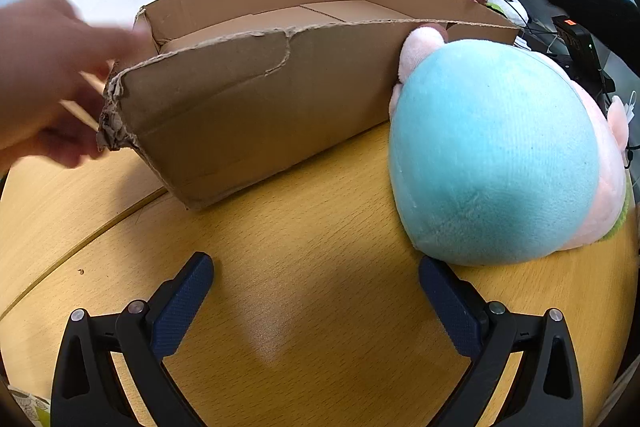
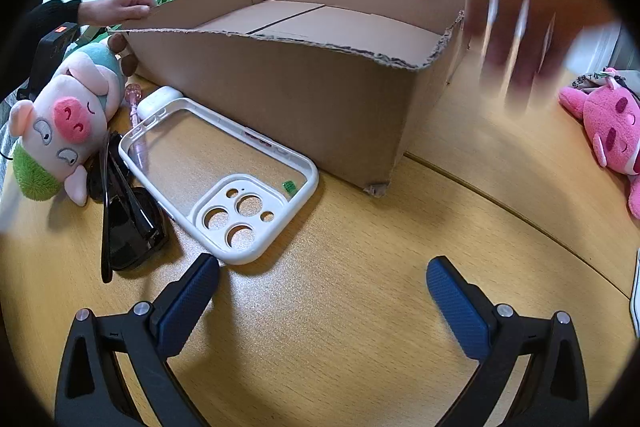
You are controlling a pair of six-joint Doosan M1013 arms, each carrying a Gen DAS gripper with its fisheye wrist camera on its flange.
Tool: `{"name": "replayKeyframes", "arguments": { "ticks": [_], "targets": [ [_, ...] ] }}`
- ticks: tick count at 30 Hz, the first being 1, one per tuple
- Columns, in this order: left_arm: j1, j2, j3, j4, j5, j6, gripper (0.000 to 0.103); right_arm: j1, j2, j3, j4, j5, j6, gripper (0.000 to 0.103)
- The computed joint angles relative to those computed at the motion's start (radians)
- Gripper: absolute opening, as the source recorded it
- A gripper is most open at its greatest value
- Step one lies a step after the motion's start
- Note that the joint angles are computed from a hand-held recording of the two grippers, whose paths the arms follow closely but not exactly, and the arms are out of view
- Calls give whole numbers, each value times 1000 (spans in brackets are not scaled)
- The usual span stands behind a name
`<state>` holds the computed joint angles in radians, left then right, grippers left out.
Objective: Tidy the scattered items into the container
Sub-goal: 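Move both tools toward the teal-and-pink plush pig beside the box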
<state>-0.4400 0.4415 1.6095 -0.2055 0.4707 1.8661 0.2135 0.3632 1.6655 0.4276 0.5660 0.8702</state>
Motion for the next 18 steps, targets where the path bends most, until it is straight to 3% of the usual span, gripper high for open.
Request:
{"name": "replayKeyframes", "arguments": {
  "ticks": [18],
  "targets": [
    [-5,0,-1,32,-3,-51,103,0,0,0,0,0,0,103]
  ]
}}
